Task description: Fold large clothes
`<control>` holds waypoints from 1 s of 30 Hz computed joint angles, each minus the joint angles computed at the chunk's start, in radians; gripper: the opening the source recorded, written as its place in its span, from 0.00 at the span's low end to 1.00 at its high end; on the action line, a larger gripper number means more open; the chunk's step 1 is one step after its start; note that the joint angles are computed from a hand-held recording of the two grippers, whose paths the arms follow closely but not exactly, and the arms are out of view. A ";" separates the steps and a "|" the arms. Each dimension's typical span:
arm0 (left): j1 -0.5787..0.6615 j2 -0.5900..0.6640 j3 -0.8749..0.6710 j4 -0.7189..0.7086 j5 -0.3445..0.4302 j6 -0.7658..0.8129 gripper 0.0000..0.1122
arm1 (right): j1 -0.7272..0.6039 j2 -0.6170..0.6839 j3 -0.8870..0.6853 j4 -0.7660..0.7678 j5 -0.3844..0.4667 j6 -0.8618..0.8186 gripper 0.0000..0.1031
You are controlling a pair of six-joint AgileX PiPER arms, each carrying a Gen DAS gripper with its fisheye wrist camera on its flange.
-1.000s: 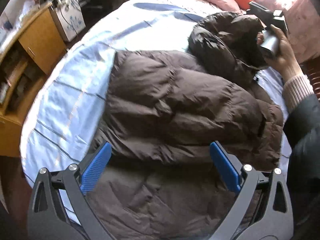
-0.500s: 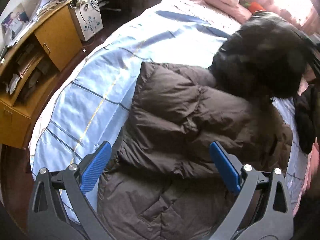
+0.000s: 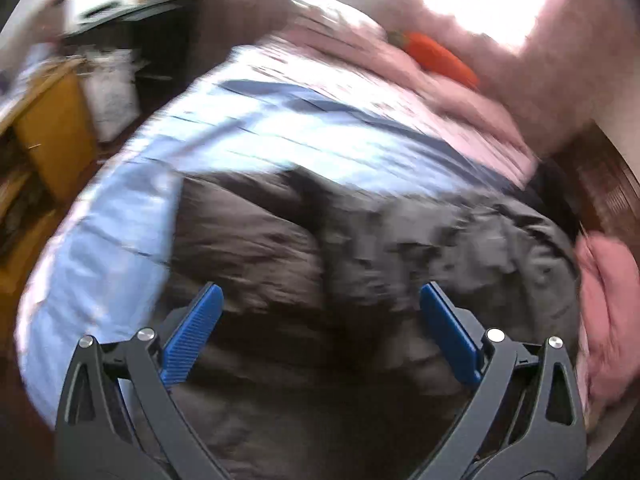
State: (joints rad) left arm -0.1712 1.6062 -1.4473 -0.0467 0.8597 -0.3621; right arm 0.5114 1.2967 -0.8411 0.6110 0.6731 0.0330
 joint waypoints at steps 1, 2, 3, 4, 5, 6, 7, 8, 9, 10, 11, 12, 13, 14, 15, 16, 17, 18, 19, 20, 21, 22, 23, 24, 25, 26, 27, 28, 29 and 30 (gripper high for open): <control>-0.023 0.032 -0.015 -0.018 0.004 0.030 0.89 | -0.007 -0.007 0.005 -0.015 0.019 0.032 0.18; -0.066 0.084 -0.041 -0.012 0.015 0.049 0.89 | -0.021 -0.013 0.000 -0.024 0.045 0.045 0.20; -0.101 0.120 -0.055 0.024 0.017 0.033 0.89 | -0.038 -0.020 -0.019 -0.052 0.087 0.066 0.21; -0.138 0.150 -0.066 0.080 0.015 -0.004 0.89 | -0.034 -0.048 -0.030 -0.104 0.122 0.119 0.24; -0.179 0.184 -0.075 0.137 0.003 -0.036 0.89 | -0.031 -0.061 -0.045 -0.159 0.146 0.160 0.30; -0.195 0.200 -0.081 0.154 -0.002 -0.040 0.89 | -0.021 -0.078 -0.073 -0.220 0.181 0.182 0.33; -0.211 0.224 -0.099 0.161 0.003 -0.027 0.89 | -0.003 -0.100 -0.091 -0.280 0.192 0.188 0.40; -0.217 0.237 -0.113 0.164 0.012 -0.025 0.89 | 0.019 -0.123 -0.098 -0.335 0.179 0.193 0.62; -0.217 0.243 -0.122 0.157 0.018 -0.019 0.89 | 0.040 -0.142 -0.095 -0.371 0.161 0.209 0.74; -0.209 0.244 -0.128 0.136 0.020 -0.011 0.89 | 0.070 -0.154 -0.094 -0.417 0.147 0.246 0.87; -0.201 0.240 -0.129 0.132 0.021 -0.014 0.89 | 0.080 -0.151 -0.097 -0.425 0.143 0.257 0.93; -0.195 0.240 -0.136 0.141 0.026 -0.028 0.89 | 0.074 -0.148 -0.094 -0.393 0.136 0.228 0.94; -0.189 0.242 -0.144 0.153 0.034 -0.037 0.89 | 0.060 -0.143 -0.094 -0.321 0.147 0.159 0.94; -0.184 0.245 -0.149 0.161 0.043 -0.040 0.89 | 0.035 -0.135 -0.084 -0.221 0.162 0.059 0.94; -0.181 0.244 -0.144 0.167 0.047 -0.047 0.89 | 0.010 -0.123 -0.085 -0.121 0.201 -0.037 0.94; -0.168 0.251 -0.148 0.152 0.054 -0.039 0.89 | -0.017 -0.119 -0.083 -0.021 0.252 -0.100 0.94; -0.154 0.257 -0.148 0.120 0.053 -0.020 0.89 | -0.053 -0.085 -0.094 0.079 0.343 -0.138 0.95; -0.141 0.257 -0.142 0.086 0.051 0.000 0.89 | -0.089 -0.052 -0.088 0.167 0.411 -0.187 0.95; -0.132 0.258 -0.138 0.062 0.052 0.014 0.89 | -0.109 -0.036 -0.078 0.215 0.439 -0.209 0.95; -0.126 0.261 -0.137 0.051 0.058 0.013 0.89 | -0.124 -0.057 -0.082 0.223 0.426 -0.240 0.95; -0.129 0.265 -0.139 0.065 0.069 -0.004 0.89 | -0.110 -0.102 -0.100 0.191 0.382 -0.234 0.95; -0.134 0.266 -0.137 0.077 0.074 -0.014 0.89 | -0.083 -0.149 -0.131 0.120 0.330 -0.188 0.95; -0.142 0.273 -0.137 0.088 0.079 -0.016 0.89 | -0.060 -0.182 -0.181 0.020 0.260 -0.122 0.95; -0.151 0.270 -0.128 0.097 0.076 -0.020 0.89 | -0.059 -0.183 -0.242 -0.080 0.215 -0.071 0.95; -0.160 0.270 -0.118 0.110 0.072 -0.030 0.89 | -0.053 -0.162 -0.308 -0.180 0.199 -0.017 0.95; -0.171 0.276 -0.117 0.129 0.079 -0.045 0.89 | -0.037 -0.113 -0.385 -0.280 0.181 0.044 0.95; -0.182 0.281 -0.121 0.139 0.092 -0.059 0.89 | -0.018 -0.078 -0.437 -0.376 0.178 0.108 0.94; -0.185 0.283 -0.117 0.141 0.101 -0.062 0.89 | -0.004 -0.025 -0.491 -0.432 0.160 0.134 0.91; -0.184 0.287 -0.115 0.139 0.111 -0.064 0.89 | 0.011 0.052 -0.560 -0.503 0.157 0.175 0.88; -0.182 0.284 -0.107 0.140 0.115 -0.066 0.89 | 0.033 0.108 -0.604 -0.572 0.167 0.212 0.87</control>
State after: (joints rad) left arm -0.3531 1.8905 -1.5538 0.0929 0.9751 -0.4277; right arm 0.5444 1.4051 -1.4451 0.0394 0.8404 0.2452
